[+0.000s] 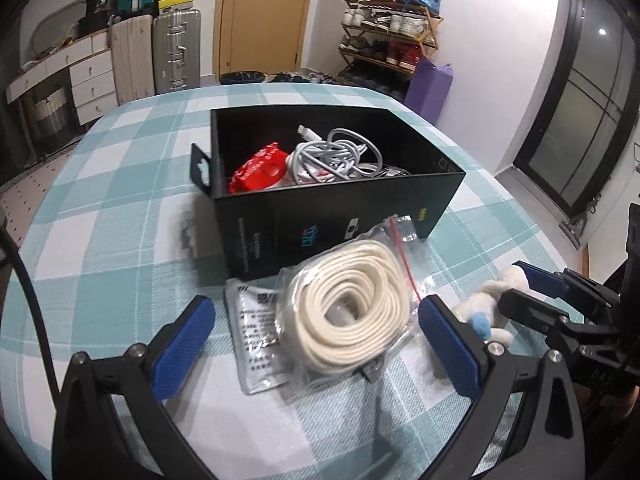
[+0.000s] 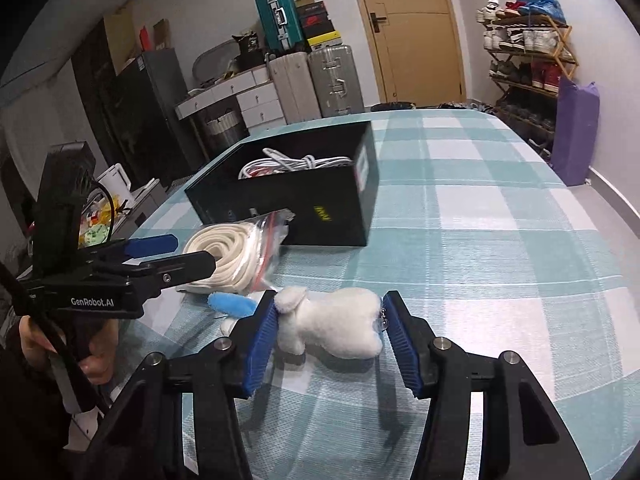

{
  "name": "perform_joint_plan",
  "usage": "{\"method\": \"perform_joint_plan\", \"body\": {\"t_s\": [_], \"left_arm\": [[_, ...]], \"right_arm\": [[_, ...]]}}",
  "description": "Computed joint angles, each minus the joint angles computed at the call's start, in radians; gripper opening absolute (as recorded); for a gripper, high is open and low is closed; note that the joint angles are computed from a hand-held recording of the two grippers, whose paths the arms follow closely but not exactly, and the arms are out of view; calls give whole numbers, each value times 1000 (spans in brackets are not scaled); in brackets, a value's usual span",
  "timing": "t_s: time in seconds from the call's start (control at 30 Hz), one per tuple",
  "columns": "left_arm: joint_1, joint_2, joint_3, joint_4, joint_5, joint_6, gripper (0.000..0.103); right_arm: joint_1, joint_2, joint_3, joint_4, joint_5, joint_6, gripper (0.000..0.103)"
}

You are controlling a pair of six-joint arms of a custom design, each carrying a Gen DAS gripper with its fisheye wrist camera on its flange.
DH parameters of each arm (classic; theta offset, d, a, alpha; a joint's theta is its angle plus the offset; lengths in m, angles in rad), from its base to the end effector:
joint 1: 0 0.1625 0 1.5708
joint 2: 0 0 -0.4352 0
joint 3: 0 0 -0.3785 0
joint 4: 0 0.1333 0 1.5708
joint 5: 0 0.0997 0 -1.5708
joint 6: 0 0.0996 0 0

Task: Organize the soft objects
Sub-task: 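Grasp the white plush bunny with the right tool while the left tool grasps the clear rope bag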

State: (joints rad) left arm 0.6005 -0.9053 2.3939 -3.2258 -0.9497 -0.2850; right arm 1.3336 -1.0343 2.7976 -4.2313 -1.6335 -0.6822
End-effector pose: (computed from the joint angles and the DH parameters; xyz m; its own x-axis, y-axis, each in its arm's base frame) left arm -0.2315 -0.3903 0.0642 -0.7461 0.4350 -0.5042 0.6293 0.7081 -0.3203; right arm 0.0554 -0.3117 0.1810 -0.8365 -0.1633 0.5231 -0.4906 0.6485 -0.5820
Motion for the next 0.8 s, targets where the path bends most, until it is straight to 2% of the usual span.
{"method": "perform_joint_plan", "body": {"t_s": [0.17, 0.23, 0.3, 0.67, 0.77, 0.8], "left_arm": [[-6, 20, -8, -37, -15, 54, 99], [-7, 29, -23, -4, -11, 64, 89], [-9, 38, -31, 14, -3, 70, 83], [-18, 66, -30, -6, 12, 103, 70], [-16, 65, -26, -20, 7, 105, 65], [-14, 63, -24, -27, 3, 107, 60]], "right_arm": [[-23, -21, 12, -6, 13, 1, 54], [-30, -27, 12, -6, 17, 1, 54], [-34, -29, 12, -9, 20, 2, 54], [-45, -40, 3, 11, 28, 5, 54], [-42, -37, 2, 10, 25, 9, 54], [-42, -36, 0, 9, 24, 11, 54]]}}
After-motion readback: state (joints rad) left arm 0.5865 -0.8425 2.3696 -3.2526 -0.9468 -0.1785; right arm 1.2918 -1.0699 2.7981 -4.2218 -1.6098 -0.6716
